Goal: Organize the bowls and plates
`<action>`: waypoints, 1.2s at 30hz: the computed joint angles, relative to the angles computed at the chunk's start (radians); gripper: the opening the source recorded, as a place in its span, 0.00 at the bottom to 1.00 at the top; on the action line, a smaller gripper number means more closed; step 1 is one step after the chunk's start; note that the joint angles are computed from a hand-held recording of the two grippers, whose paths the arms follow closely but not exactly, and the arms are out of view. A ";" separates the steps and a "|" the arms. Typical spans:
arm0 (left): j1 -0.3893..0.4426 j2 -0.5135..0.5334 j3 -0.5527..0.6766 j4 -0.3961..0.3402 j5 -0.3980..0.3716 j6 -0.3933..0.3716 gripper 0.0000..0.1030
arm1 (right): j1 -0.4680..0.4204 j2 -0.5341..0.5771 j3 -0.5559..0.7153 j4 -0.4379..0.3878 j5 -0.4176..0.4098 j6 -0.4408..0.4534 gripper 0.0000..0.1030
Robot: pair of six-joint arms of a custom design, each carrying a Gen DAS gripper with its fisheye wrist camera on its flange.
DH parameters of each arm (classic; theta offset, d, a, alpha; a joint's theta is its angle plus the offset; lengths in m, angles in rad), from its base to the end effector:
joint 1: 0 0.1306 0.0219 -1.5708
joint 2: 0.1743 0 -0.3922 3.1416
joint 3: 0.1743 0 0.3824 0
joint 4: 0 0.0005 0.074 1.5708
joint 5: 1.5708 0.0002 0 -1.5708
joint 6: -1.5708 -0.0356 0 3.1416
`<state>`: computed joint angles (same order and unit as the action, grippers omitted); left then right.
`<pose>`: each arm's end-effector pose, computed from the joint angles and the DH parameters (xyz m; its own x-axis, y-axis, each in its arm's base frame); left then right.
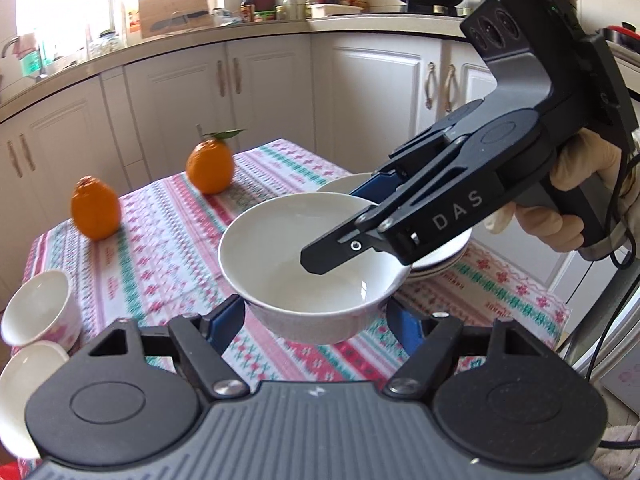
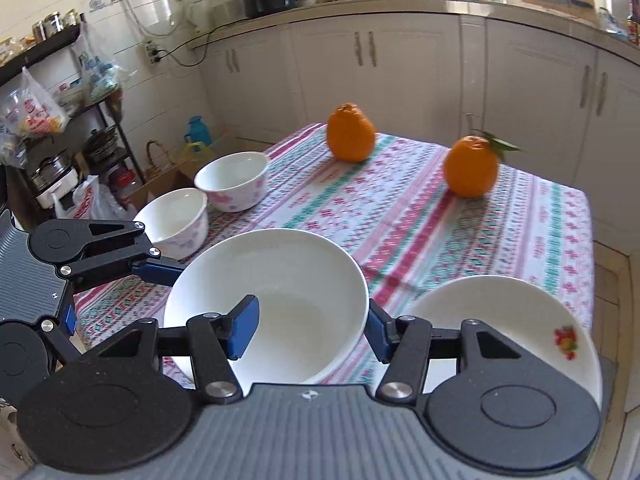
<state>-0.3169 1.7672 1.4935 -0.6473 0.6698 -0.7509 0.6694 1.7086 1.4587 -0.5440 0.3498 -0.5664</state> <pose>0.5570 -0.2065 0.3115 -0.1429 0.6098 -0.7796 0.9557 0.2897 0.0514 0.4690 0.3549 0.3325 -0.6836 0.1019 -0.7227 -0.0328 0.9849 0.1700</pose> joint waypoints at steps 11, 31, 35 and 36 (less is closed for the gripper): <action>-0.089 0.060 0.078 -0.030 0.021 -0.013 0.75 | -0.026 -0.109 -0.133 -0.005 0.092 -0.064 0.60; -0.074 0.032 0.039 -0.005 0.034 -0.005 0.75 | -0.016 -0.097 -0.122 -0.020 0.089 -0.065 0.61; -0.043 0.013 0.011 -0.011 0.014 -0.021 0.75 | -0.003 -0.055 -0.081 -0.019 0.047 -0.043 0.61; -0.036 0.010 0.004 -0.015 0.009 -0.025 0.75 | -0.001 -0.043 -0.071 -0.020 0.036 -0.040 0.61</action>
<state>-0.3530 1.7769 1.4974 -0.6624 0.6788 -0.7755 0.6687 1.6657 1.3881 -0.5640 0.3859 -0.6068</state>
